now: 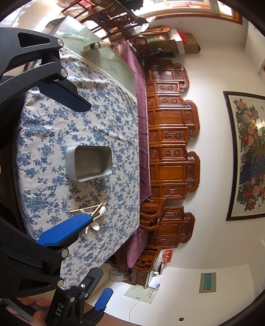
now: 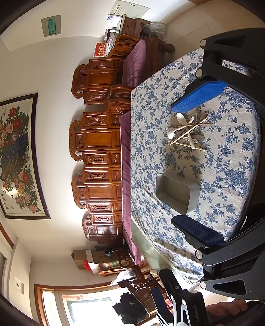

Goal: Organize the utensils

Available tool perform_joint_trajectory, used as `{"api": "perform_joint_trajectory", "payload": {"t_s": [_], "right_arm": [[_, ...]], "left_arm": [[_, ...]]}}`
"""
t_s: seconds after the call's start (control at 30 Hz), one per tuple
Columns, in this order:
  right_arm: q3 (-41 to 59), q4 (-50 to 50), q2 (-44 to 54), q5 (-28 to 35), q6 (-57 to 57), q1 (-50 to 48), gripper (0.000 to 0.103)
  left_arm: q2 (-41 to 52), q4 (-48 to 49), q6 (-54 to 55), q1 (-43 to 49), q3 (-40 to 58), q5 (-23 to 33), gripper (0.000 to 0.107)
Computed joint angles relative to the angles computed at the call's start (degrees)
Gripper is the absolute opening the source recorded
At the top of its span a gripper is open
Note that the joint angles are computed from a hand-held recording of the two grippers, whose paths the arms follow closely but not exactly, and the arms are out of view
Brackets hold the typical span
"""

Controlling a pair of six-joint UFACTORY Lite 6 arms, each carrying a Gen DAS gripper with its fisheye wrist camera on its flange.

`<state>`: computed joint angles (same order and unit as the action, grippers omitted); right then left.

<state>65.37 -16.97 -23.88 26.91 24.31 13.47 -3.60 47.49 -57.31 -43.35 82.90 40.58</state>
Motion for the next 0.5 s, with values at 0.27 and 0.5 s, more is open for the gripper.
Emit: {"api": "perform_joint_trajectory", "payload": {"t_s": [0.27,0.5], "right_arm": [[-0.2,21.7,6.7,-4.8,-27.5,-11.2,0.101],[7.1,43.3,19.4,-2.4,-54.9,-22.1,0.091]], "left_arm": [[9.1,-8.2,8.7,4.1,4.3,-4.8,0.097],[22.1,-14.5,17.7,5.3,14.8,-6.7,0.097]]}}
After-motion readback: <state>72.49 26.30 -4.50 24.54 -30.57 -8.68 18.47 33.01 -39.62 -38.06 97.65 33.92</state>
